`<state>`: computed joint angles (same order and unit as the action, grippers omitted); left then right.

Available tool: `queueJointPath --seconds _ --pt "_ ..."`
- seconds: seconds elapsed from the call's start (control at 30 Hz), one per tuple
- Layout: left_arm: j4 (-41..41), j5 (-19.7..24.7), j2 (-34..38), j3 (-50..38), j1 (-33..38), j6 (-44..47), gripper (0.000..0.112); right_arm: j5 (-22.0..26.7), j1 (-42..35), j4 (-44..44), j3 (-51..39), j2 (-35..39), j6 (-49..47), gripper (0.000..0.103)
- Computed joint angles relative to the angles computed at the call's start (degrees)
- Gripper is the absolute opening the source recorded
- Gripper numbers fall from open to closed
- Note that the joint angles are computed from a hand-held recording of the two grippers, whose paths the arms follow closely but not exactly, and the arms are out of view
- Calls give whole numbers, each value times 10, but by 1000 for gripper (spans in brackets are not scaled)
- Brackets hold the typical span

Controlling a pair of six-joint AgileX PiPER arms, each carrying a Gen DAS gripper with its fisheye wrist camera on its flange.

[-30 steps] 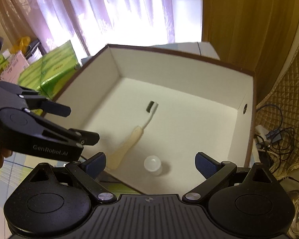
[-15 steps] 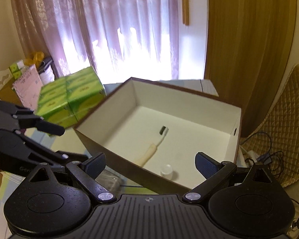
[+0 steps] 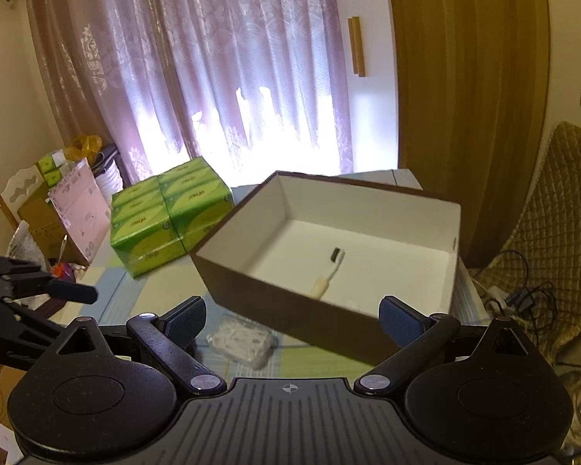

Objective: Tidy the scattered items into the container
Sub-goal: 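Open both tools to drop the toothbrush and pill bottle into the box, then grasp the white hair clip with the right tool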

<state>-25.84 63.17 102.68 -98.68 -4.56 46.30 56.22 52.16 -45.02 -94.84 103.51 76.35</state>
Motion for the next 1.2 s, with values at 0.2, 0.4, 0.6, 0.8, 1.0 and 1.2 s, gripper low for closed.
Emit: queueJointPath --seconds 0.2,0.4,0.6,0.8,1.0,1.2 --pt "-31 -26 -67 113 37 23 73 2 37 1 43 -8 47 101" --pt "-41 -51 -112 209 67 37 73 -6 65 17 79 -6 76 101" --pt "-18 -90 -140 293 76 27 73 -20 82 49 112 1 92 101" --pt "-9 -99 -143 335 90 21 71 -40 88 79 121 17 82 101" --pt "-9 -117 -147 354 101 31 70 -61 90 94 120 38 51 101" --pt "-10 -124 -138 357 106 35 66 -89 87 100 132 48 41 101"
